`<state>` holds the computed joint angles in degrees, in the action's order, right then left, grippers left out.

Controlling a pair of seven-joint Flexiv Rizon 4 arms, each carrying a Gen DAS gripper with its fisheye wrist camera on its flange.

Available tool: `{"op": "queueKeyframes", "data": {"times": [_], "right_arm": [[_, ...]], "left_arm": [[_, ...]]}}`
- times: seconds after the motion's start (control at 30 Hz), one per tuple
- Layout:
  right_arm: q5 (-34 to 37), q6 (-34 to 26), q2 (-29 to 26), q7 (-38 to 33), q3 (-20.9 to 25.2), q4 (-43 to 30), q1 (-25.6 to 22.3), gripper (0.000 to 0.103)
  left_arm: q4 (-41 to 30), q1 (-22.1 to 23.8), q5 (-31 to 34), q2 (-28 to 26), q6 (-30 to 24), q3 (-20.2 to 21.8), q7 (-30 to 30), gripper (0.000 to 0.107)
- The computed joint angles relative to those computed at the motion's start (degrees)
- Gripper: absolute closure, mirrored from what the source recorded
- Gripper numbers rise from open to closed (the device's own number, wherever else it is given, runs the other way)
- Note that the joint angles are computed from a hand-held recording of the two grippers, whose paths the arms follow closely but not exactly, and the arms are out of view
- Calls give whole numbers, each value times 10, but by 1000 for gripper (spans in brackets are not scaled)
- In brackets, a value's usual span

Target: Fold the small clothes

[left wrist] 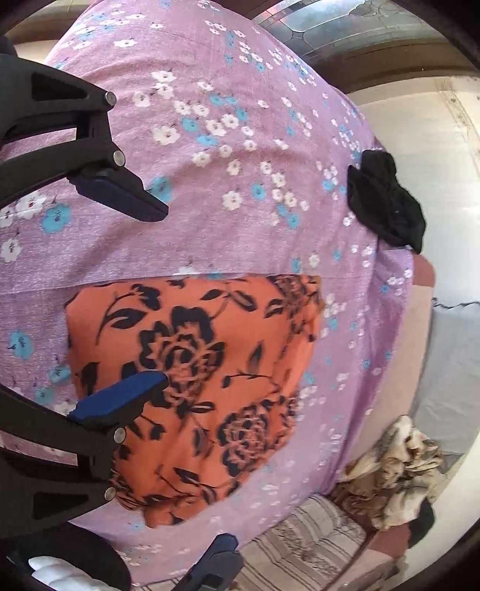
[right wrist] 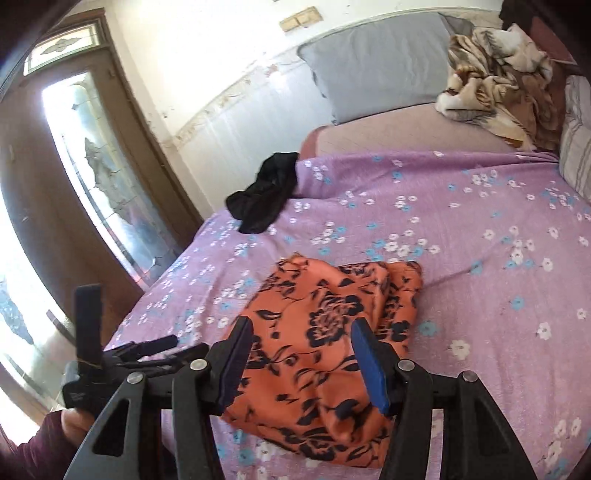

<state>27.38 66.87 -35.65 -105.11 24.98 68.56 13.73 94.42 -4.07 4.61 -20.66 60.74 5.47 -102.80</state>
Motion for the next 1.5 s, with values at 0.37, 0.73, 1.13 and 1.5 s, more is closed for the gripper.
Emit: {"op": "queueKeyframes", "data": {"times": [0.37,0.73,1.13,1.5], "right_arm": [[-37,-10,51,103,-53,67,13,70],[-312,271,212,347,-325,275,208,11],[-408,282,238,460,-319,316,185,4],[-526,273,234,518,-293,326,164,4]], "left_arm": [[23,-33,103,73,-11,28,-73,13],[-77,-56,378,157,-64,-6,-281,4],[-109,-32,445,203,-137,-61,-325,4],[-115,-21,472,209,-156,-72,-341,4]]}}
